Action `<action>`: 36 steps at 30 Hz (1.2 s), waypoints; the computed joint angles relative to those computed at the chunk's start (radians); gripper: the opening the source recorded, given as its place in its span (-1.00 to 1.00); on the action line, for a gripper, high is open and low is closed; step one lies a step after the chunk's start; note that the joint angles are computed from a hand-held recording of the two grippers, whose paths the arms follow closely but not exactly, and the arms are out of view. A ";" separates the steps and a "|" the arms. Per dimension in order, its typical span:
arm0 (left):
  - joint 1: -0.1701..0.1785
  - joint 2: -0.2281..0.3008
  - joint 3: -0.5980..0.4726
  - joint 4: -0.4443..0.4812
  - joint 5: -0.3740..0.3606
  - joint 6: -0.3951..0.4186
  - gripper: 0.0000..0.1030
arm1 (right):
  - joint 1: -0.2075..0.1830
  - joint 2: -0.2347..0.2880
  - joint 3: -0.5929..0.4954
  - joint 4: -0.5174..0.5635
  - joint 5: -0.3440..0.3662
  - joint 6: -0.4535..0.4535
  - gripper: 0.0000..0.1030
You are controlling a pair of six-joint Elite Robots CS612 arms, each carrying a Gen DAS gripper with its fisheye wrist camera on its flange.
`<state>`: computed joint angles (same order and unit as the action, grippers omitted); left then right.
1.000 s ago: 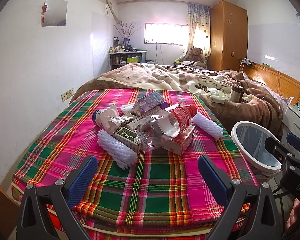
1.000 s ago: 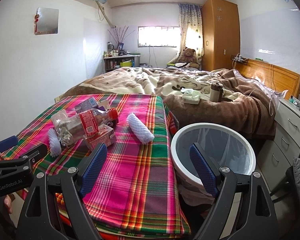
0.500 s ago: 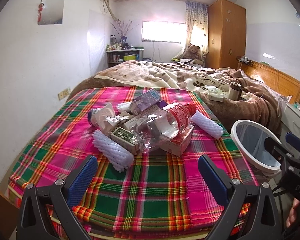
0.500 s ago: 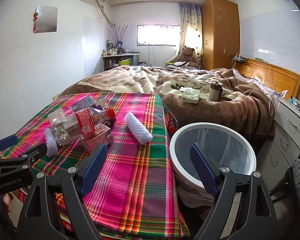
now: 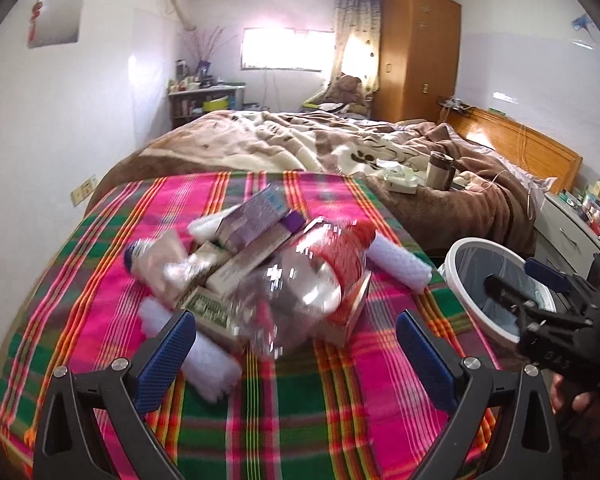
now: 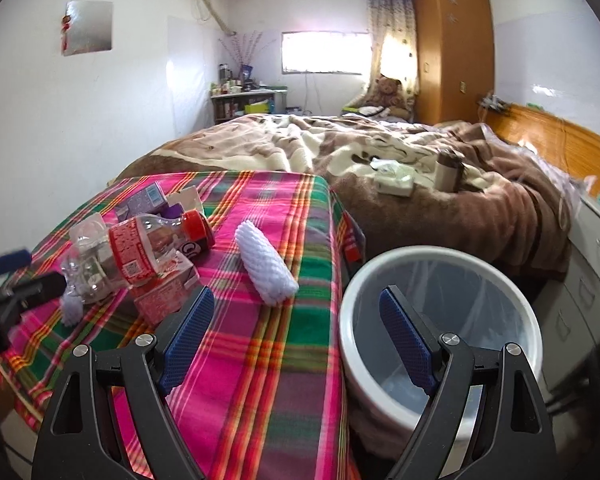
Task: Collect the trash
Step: 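Grasp the clear Coke bottle with the left tool while the right tool grasps the white mesh sleeve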
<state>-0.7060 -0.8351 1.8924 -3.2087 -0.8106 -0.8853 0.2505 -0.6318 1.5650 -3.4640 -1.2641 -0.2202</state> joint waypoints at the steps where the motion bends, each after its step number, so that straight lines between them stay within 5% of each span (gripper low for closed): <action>1: 0.010 0.003 -0.011 0.002 -0.015 0.020 0.97 | 0.004 0.006 -0.011 0.002 -0.014 -0.015 0.68; 12: 0.080 0.021 -0.087 0.127 -0.150 0.118 0.95 | 0.016 0.049 -0.130 0.196 0.021 -0.082 0.67; 21: 0.105 0.041 -0.141 0.200 -0.224 0.168 0.68 | 0.027 0.066 -0.204 0.413 0.039 -0.180 0.53; 31: 0.129 0.064 -0.187 0.234 -0.307 0.176 0.63 | 0.035 0.074 -0.249 0.531 0.031 -0.202 -0.12; 36: 0.136 0.069 -0.185 0.202 -0.327 0.148 0.42 | 0.033 0.070 -0.245 0.542 0.042 -0.209 -0.28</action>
